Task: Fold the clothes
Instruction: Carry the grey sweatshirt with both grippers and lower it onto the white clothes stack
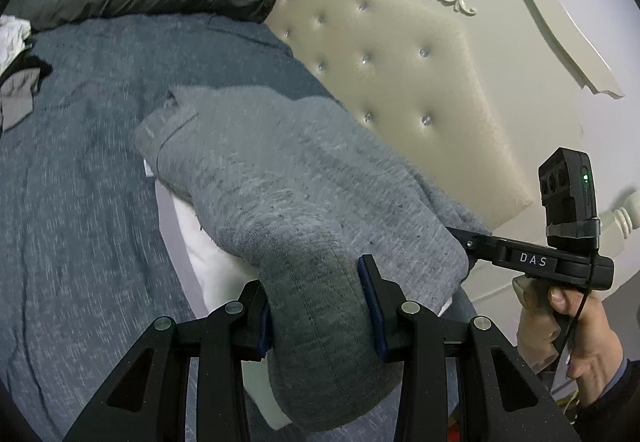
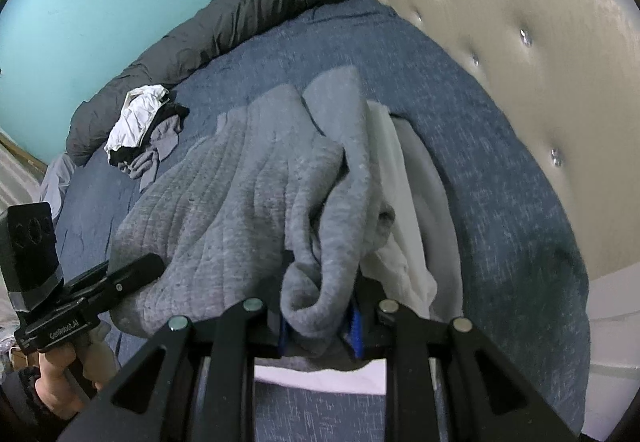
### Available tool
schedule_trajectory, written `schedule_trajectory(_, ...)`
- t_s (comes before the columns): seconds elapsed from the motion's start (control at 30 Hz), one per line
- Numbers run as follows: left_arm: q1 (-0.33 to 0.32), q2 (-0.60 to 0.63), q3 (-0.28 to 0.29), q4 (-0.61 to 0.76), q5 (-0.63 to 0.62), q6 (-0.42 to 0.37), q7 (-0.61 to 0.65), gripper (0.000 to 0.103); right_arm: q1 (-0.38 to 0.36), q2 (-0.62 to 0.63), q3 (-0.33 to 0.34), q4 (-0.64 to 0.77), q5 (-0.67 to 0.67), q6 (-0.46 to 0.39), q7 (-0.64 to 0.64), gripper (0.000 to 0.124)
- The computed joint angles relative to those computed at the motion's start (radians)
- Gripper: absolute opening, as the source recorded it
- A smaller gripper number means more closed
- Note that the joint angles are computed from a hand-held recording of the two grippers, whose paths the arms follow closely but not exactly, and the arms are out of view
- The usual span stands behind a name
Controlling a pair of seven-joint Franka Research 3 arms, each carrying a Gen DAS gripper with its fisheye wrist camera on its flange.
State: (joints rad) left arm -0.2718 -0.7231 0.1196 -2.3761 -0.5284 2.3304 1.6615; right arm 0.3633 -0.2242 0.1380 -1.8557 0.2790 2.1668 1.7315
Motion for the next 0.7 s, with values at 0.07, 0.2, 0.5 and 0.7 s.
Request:
schedule_trajectory(0.07, -0.002, -0.005, 0.005, -0.014, -0.006, -0.005, 0.005, 0.04, 0.0, -0.013, -0.007, -0.027, 0.02, 0.008, -0.003, 0.021)
schedule_trajectory(0.2, -0.002, -0.02, 0.021, -0.044, -0.032, -0.019, 0.008, 0.042, -0.001, -0.046, -0.022, -0.095, 0.077, 0.038, -0.022, 0.021)
schedule_trajectory(0.5, 0.028, -0.088, 0.051, -0.077, -0.055, -0.077, 0.034, 0.046, -0.001, -0.123, -0.04, -0.228, 0.202, 0.162, -0.088, 0.026)
schedule_trajectory(0.7, 0.065, -0.131, 0.017, -0.06, 0.026, -0.017, 0.037, 0.045, -0.07, -0.182, 0.024, -0.246, 0.001, 0.205, 0.013, 0.033)
